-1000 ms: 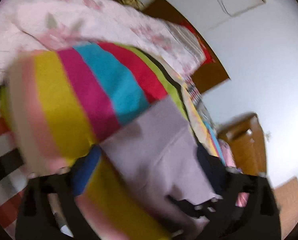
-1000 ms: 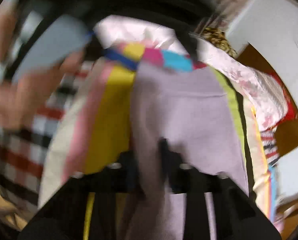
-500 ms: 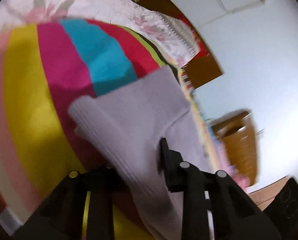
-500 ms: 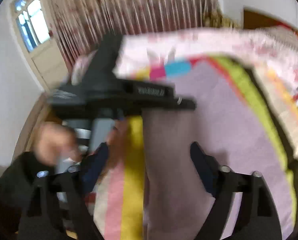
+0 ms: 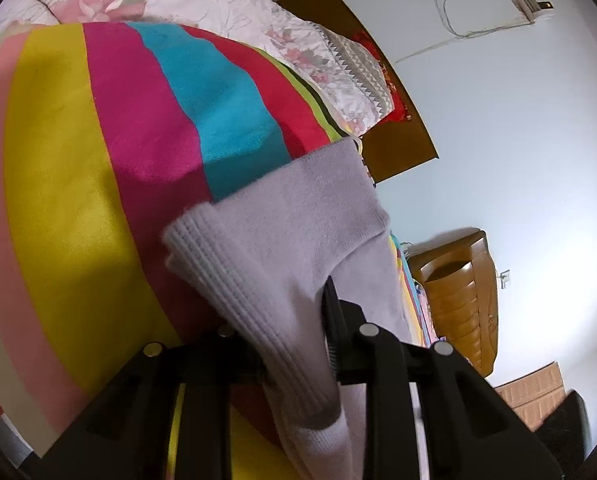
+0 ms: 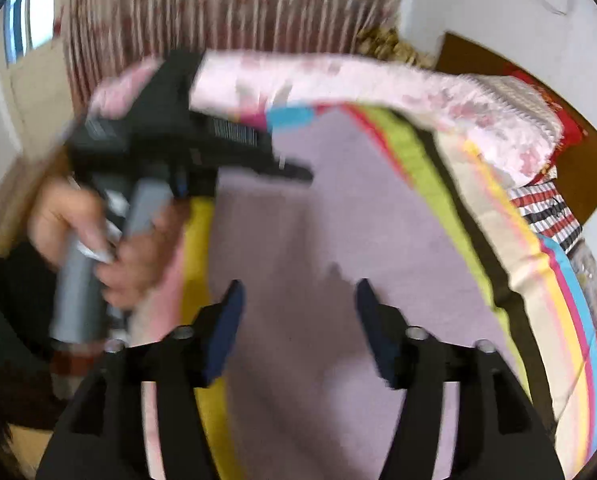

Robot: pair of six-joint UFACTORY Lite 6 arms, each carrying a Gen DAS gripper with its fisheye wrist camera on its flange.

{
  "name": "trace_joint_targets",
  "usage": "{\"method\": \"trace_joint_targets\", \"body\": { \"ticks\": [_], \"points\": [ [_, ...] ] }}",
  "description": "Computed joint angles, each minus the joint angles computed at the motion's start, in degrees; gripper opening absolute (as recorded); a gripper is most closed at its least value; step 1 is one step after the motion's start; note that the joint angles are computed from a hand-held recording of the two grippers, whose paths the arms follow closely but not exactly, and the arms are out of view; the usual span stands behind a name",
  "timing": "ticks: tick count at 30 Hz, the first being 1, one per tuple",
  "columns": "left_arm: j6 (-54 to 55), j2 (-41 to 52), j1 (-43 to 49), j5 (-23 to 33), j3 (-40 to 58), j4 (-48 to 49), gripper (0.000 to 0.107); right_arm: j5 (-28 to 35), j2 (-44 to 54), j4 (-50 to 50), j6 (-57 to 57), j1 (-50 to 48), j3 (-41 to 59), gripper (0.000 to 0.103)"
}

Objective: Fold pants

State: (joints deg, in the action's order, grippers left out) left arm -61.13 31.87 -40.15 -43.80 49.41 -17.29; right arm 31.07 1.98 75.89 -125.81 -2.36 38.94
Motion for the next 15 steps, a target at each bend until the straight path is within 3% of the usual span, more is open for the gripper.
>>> {"method": "trace_joint_targets", "body": {
  "ticks": [2,5,6,8,11,15],
  "points": [
    [3.1,0.2,-0.4,2.9,2.0,-3.6,0.026,-0.8,-2.5,-4.0,1.2,-1.0,-2.8,0.074],
    [9.5,-0.1,-1.9,7.3,4.4,-10.7,0.024,-8.2,-1.3,-8.5,-4.8,2.3,-7.9,0.079],
    [13.5,-0.5,-2.5,9.1,5.4,-14.5,0.024,-6.6,-3.3,-8.3,-6.3,0.1,-9.5,0.079],
    [23.8,-1.2,-3.6,13.0,7.5,-23.3,0.022,3.4,-3.9,-14.4,-2.1,-8.4,-7.3,0.078],
    [37.8,-2.7,-5.2,15.8,10.0,-36.7,0.019,15.8,-0.5,-17.6,6.2,-23.0,1.9,0.087],
    [61.8,-4.2,-10.3,11.4,15.6,-58.2,0.017,9.5,8.2,-14.3,6.9,-32.3,10.4,0.088]
  ]
}}
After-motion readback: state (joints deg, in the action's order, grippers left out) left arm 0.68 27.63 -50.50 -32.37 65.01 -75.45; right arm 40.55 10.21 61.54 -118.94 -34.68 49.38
